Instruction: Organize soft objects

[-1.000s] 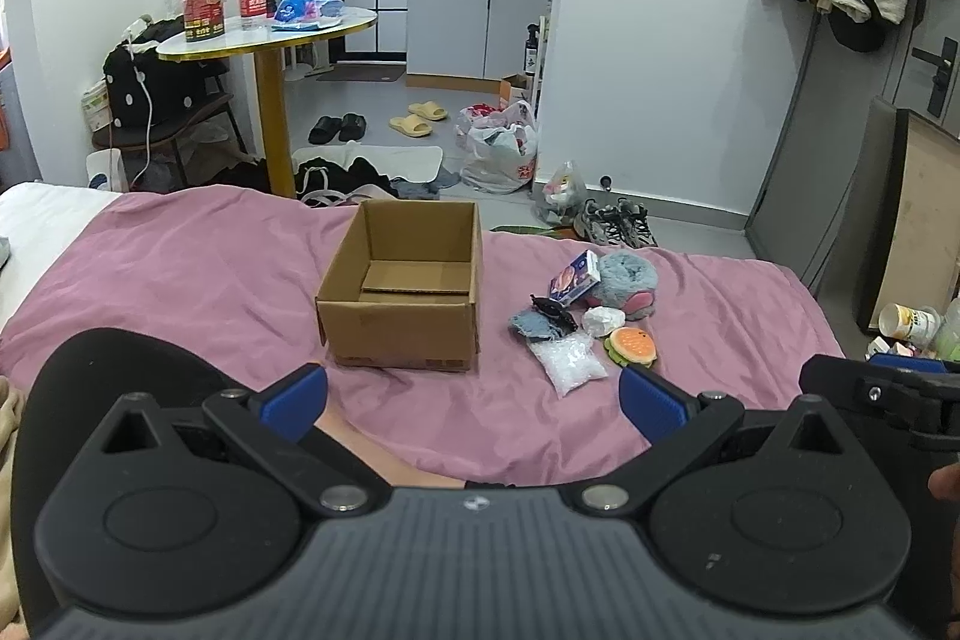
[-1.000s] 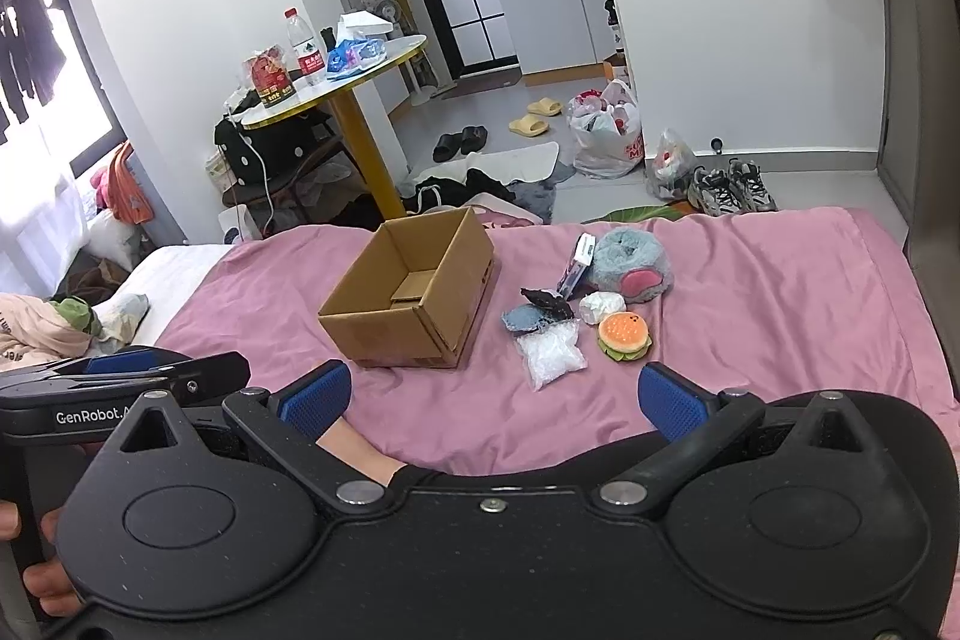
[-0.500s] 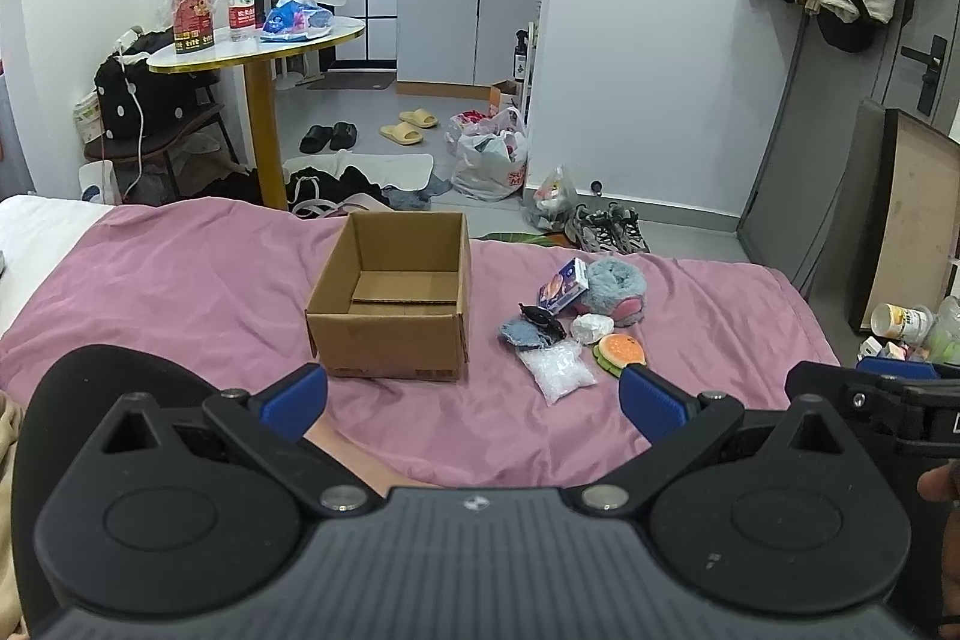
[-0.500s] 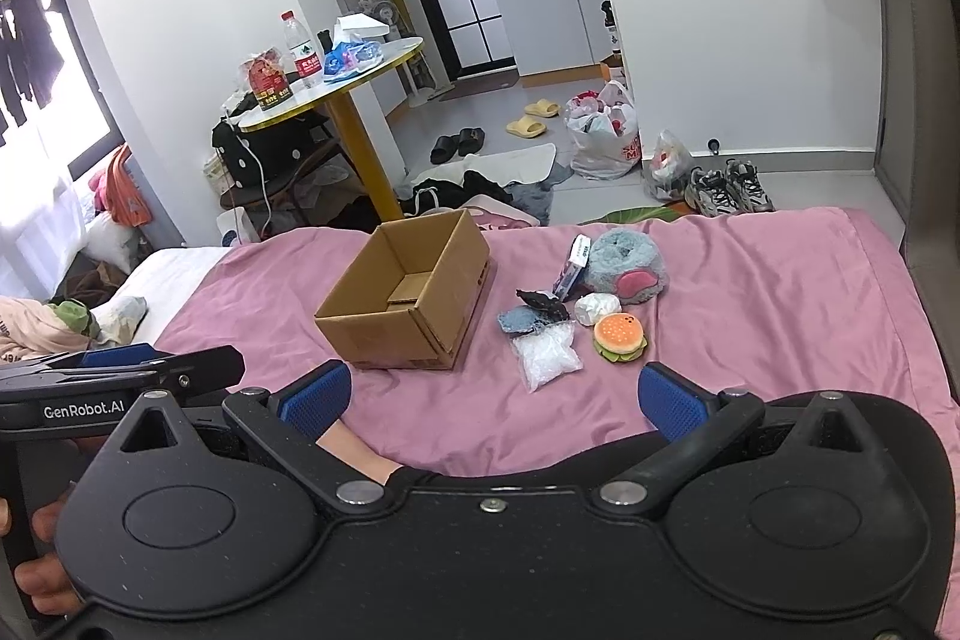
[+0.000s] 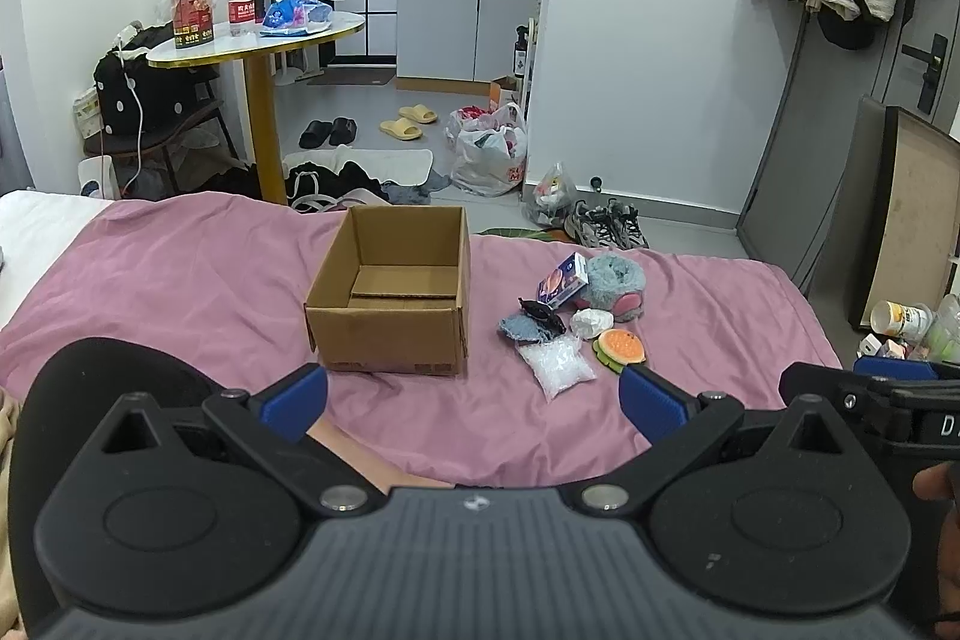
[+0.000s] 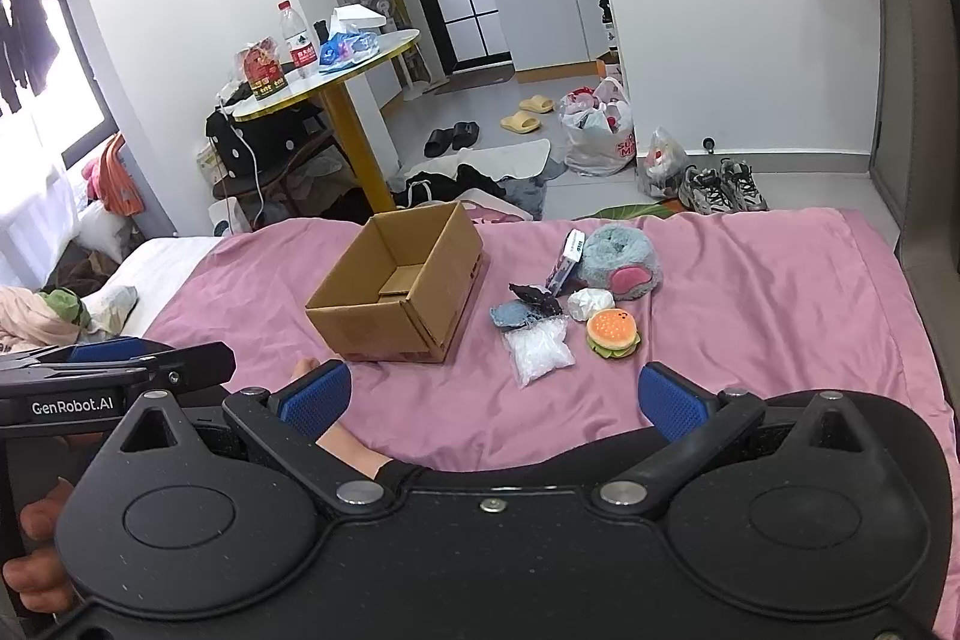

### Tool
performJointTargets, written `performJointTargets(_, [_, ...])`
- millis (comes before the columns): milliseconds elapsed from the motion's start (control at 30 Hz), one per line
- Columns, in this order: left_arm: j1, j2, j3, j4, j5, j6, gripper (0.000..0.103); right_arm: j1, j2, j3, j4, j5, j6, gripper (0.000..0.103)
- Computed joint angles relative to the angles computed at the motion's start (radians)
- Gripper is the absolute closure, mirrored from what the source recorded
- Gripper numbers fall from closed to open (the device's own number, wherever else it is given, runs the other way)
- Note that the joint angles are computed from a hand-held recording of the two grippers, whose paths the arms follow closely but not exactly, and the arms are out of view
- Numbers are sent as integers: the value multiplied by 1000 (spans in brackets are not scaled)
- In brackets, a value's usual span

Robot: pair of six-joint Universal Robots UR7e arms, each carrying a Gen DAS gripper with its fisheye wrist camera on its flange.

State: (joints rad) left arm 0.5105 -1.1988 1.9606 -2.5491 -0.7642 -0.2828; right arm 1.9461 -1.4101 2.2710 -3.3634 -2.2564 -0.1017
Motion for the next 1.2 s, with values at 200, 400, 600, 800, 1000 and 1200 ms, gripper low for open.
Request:
performJointTargets(200, [5,-6,7,1,-4,0,0,6,13,0,-17,-19,-26,0])
performJointTargets(400, [7,-8,5,5,-4,0,0,16,26,-6,-17,-37,-43,0])
performJointTargets(600, [7,-9,5,6,-5,0,0,18,29,-9,-12,-46,-41,0])
performJointTargets(800, [7,-13,14,-1,-6,10,0,11,36,-5,-19,-38,-40,0])
performJointTargets(1000, [20,10,10,-23,-19,33,0,-12,32,-15,16,-24,-34,0])
performJointTargets(1200, [45,71,-32,-50,-48,68,0,-32,46,-32,1,-26,-60,0])
